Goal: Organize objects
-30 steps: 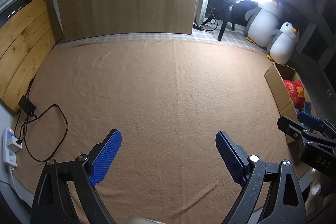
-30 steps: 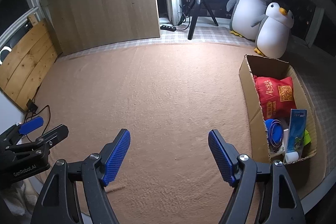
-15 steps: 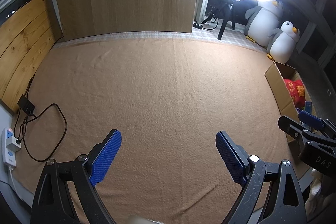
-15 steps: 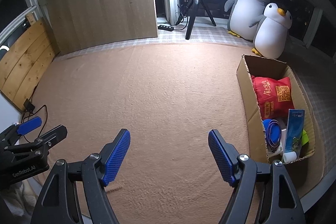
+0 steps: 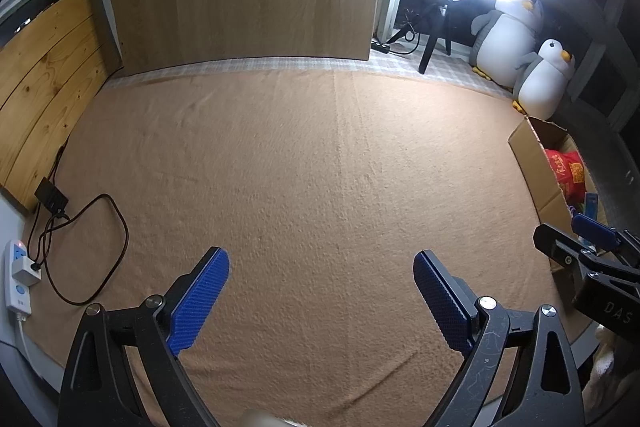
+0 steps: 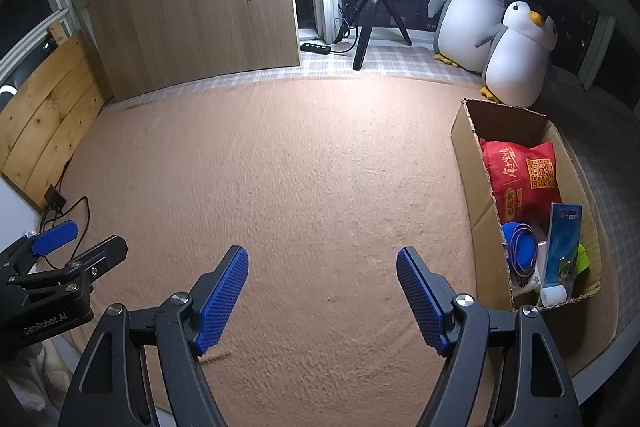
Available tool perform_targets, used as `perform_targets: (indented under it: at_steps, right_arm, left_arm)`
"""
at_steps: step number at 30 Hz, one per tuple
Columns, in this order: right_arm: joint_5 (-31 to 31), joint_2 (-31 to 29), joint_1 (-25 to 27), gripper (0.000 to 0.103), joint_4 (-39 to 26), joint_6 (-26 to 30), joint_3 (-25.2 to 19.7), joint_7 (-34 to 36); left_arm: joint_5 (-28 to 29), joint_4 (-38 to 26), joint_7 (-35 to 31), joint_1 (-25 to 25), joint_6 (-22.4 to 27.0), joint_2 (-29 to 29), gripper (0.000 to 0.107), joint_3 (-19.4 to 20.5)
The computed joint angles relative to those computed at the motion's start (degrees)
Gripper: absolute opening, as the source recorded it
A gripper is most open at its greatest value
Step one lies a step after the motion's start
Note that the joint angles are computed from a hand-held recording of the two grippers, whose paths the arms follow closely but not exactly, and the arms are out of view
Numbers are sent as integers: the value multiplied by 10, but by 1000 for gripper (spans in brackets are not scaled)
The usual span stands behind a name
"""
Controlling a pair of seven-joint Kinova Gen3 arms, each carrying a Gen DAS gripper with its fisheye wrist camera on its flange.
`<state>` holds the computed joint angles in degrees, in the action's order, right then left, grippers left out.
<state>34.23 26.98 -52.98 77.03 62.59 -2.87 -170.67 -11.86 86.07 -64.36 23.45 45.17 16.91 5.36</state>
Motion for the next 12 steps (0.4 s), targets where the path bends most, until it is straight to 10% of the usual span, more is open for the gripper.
perform_targets:
  at_steps: [12]
  right_arm:
    - [-10,3,6,73,2,-2,-2,6]
  left_arm:
    - [3,1,-13,-4,-6,12,97,1]
